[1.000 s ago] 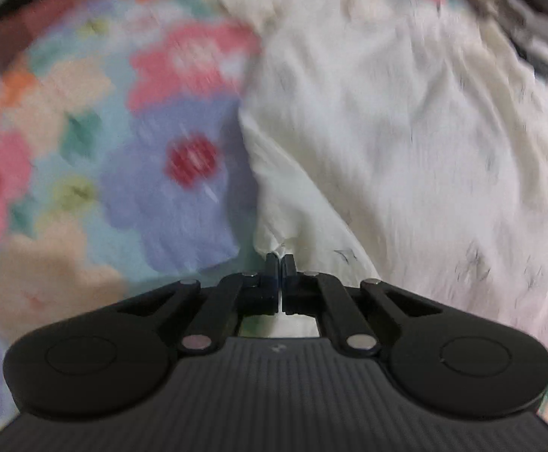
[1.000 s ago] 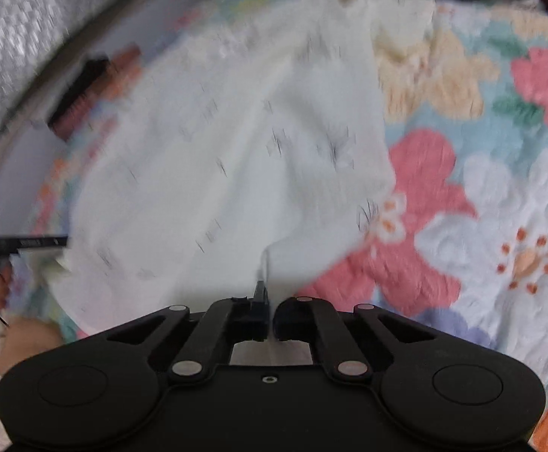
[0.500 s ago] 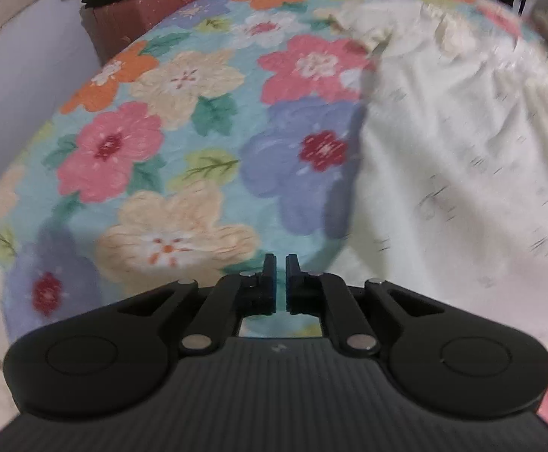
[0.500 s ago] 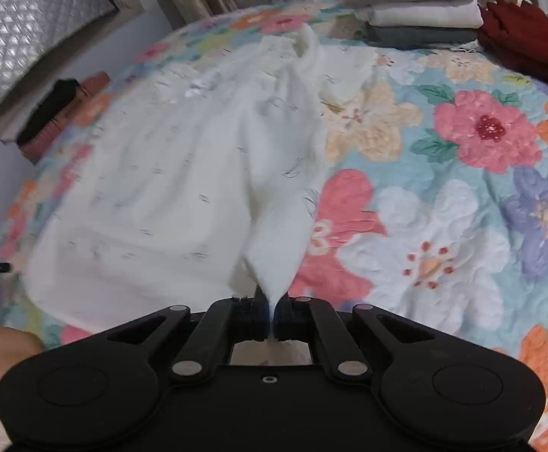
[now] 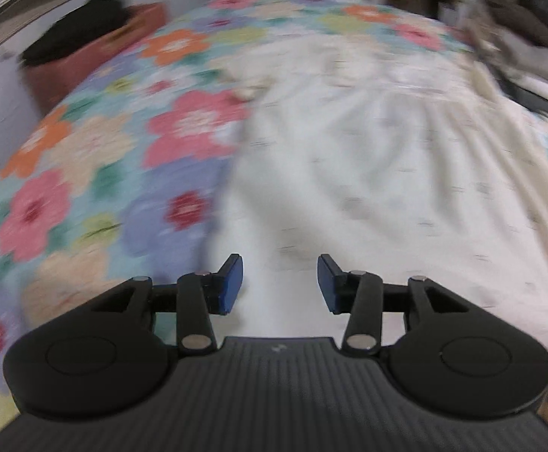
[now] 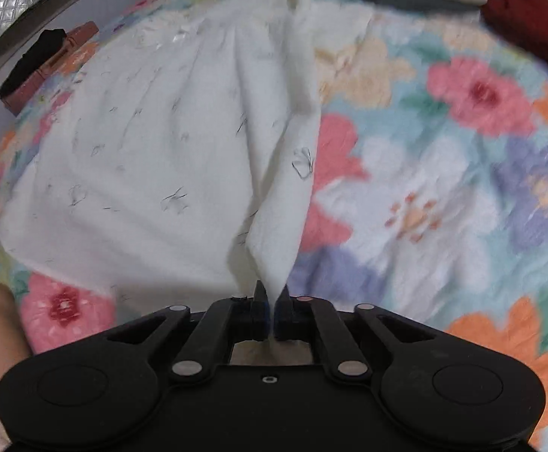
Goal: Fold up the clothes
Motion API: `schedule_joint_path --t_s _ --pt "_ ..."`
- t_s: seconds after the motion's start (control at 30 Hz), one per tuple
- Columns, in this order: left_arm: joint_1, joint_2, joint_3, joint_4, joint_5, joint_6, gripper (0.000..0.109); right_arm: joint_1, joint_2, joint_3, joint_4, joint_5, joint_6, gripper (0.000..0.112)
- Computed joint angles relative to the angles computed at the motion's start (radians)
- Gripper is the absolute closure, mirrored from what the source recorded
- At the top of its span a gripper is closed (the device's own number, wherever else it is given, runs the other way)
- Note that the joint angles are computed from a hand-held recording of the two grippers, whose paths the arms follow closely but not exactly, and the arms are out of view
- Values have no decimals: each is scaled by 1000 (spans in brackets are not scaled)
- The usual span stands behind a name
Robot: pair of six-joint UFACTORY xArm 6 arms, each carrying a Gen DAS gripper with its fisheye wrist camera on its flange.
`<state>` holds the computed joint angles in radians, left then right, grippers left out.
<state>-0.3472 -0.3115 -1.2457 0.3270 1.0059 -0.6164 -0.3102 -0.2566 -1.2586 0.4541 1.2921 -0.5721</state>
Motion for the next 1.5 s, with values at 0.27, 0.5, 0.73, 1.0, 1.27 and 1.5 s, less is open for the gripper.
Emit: schedule_joint_path --t_s 0.27,0.5,0.73,1.0,1.27,1.5 --pt "-123 267 -215 -76 -221 87 44 -64 60 -71 142 -42 138 62" --pt "-140 595 -528 -192 -375 129 18 -55 274 -224 565 -174 323 60" --pt "-118 712 -594 -106 -342 120 10 72 647 -602 341 -327 643 59" --pt "-34 665 -456 -196 -486 98 10 76 879 -766 457 -394 681 56" --pt "-9 641 -386 -99 -550 14 10 134 1083 -1068 320 -462 577 108" --pt "-3 652 -394 -70 -506 -1 10 168 926 -868 -71 -810 517 110"
